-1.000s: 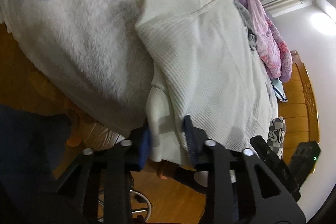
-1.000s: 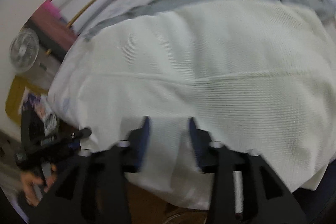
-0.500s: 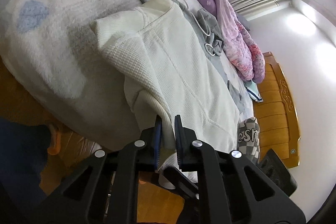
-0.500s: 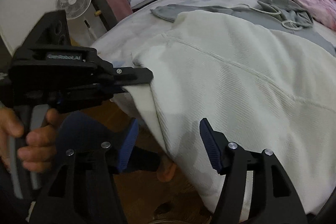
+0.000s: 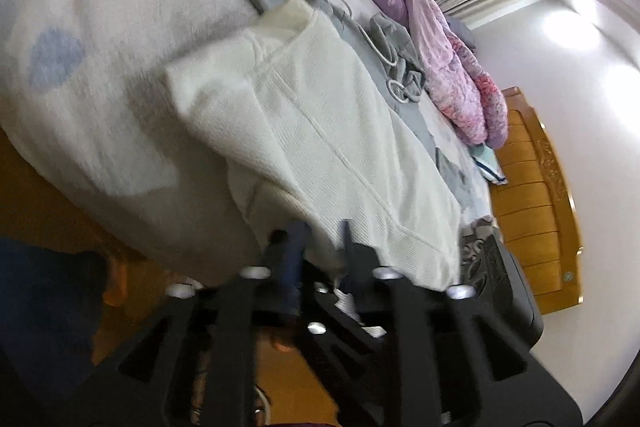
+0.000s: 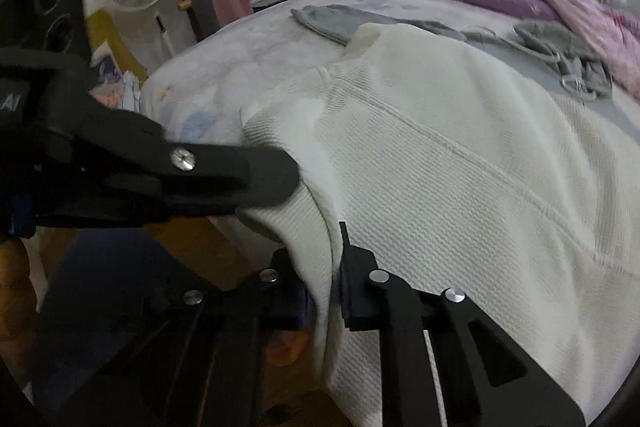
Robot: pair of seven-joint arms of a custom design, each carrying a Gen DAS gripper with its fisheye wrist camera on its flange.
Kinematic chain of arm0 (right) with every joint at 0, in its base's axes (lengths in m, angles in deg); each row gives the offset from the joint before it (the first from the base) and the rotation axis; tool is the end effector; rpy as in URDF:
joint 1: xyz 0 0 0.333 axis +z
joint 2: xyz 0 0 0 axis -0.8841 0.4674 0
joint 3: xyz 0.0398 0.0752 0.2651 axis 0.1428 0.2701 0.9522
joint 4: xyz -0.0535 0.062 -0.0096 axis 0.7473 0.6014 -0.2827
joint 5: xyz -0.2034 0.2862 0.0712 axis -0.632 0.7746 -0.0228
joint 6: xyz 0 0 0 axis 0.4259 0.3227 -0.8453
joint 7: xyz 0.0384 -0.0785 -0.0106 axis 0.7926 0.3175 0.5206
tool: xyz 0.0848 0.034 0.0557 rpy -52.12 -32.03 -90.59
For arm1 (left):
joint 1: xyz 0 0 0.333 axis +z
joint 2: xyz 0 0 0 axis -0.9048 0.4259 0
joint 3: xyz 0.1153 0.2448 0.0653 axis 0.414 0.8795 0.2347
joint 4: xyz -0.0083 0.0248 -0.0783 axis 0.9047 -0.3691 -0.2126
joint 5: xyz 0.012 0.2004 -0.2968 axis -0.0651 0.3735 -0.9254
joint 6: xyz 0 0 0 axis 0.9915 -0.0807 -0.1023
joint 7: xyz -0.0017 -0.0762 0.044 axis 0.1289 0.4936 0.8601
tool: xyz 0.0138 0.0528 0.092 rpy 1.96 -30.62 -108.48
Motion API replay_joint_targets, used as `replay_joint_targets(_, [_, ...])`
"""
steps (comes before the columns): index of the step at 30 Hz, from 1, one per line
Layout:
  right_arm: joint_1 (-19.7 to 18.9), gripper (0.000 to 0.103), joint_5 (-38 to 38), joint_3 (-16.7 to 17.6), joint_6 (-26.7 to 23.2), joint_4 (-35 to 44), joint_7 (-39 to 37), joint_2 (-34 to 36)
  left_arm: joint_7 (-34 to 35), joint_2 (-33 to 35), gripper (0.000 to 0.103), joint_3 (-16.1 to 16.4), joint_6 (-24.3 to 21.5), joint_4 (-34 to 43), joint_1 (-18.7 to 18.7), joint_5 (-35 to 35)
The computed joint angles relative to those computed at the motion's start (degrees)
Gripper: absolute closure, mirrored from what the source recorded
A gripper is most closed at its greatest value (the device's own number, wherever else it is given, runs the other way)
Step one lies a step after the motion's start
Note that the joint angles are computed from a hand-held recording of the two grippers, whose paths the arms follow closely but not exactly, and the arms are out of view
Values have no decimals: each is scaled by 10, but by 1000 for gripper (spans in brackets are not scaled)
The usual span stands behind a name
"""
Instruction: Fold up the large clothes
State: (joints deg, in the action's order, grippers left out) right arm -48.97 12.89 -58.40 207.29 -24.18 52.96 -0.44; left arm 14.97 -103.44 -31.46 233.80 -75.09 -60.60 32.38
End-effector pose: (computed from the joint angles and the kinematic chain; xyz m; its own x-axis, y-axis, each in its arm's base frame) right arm 0.5480 0.2374 0.3498 0.9398 -0.2705 -0.2088 -0.3391 -0.6639 -0.6665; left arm 0.3789 -0.1217 0.4208 0.5615 -0.4798 0.6742 -0.3710 -0.8742 -0.3132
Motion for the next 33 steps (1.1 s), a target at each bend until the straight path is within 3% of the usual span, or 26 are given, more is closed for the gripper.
replay_joint_targets(2, [-9,94,2,-5,-30,16,29,3,-27,-33,24,-34,-62,6,28,5])
replay_joint_targets(6, [-30,94,1,-14,-106,58,93,20,-48,-30,22,-12,-66,5,23,17])
replay_joint_targets(10, [-60,94,20,-21,-172,107,151,43,-51,22,22,8,-65,45,29,27])
replay_joint_targets(17, [-123,96,76,-32,-242,169,220,63,-72,126,22,-60,-119,229,90,186])
replay_joint_targets(23, [-182,96,128,-41,-270,247,316,111,-123,230,22,-87,-143,392,81,343])
replay_joint_targets(27, [-219,96,142,-41,-247,273,358,135,-145,288,21,-77,-142,477,47,438])
replay_joint_targets(30, [-244,96,141,-42,-230,282,384,149,-136,336,18,-62,-153,535,15,465])
replay_joint_targets(33, [-261,97,133,-44,-208,269,387,148,-73,372,18,-57,-189,563,-7,411])
